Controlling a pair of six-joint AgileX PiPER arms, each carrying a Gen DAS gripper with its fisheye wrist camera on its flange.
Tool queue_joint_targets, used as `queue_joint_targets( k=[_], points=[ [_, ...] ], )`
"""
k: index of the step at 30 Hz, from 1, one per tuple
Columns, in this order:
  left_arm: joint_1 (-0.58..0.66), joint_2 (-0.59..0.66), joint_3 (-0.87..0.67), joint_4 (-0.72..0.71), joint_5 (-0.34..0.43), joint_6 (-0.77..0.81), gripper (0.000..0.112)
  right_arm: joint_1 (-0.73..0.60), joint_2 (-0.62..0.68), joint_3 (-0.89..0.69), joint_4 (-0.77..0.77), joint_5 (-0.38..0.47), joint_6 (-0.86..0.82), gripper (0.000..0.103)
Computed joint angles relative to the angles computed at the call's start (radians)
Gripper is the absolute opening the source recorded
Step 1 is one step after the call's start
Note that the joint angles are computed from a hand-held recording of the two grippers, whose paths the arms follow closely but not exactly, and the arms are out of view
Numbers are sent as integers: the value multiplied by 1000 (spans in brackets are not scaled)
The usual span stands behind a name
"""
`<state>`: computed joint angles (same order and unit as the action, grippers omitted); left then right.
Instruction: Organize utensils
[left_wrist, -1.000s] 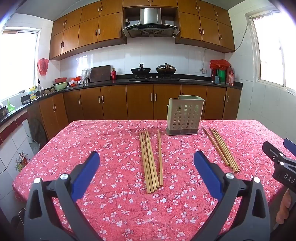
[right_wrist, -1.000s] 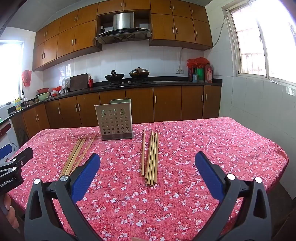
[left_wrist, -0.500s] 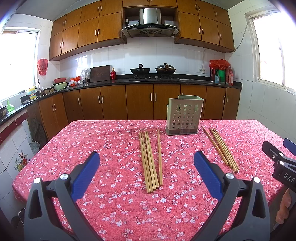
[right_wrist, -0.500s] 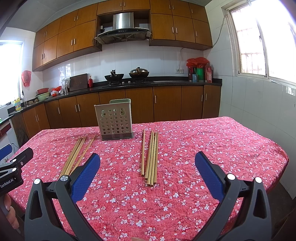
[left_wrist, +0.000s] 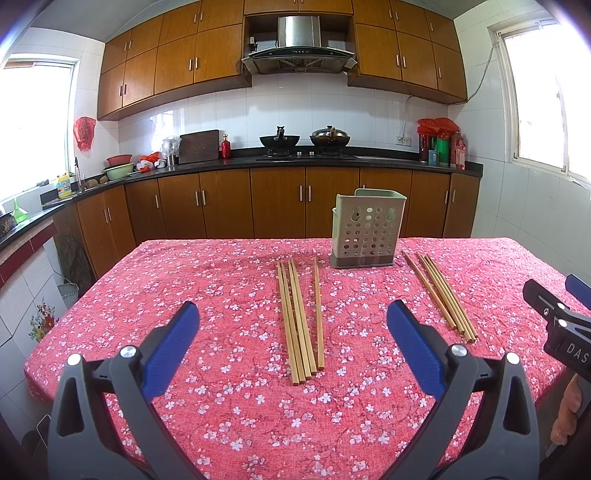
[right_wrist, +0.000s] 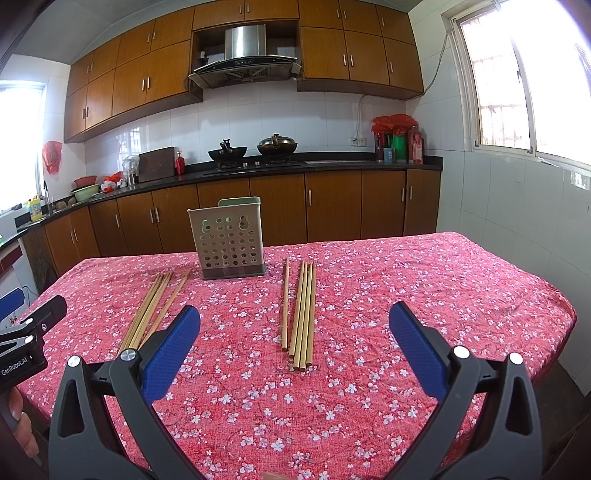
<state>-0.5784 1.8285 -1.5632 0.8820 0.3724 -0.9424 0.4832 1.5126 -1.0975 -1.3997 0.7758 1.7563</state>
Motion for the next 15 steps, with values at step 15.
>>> queue_joint_targets(
  k=[15],
  points=[
    [-2, 1, -1, 4, 3, -5, 99, 2, -1, 1, 0, 1, 2, 101]
  ],
)
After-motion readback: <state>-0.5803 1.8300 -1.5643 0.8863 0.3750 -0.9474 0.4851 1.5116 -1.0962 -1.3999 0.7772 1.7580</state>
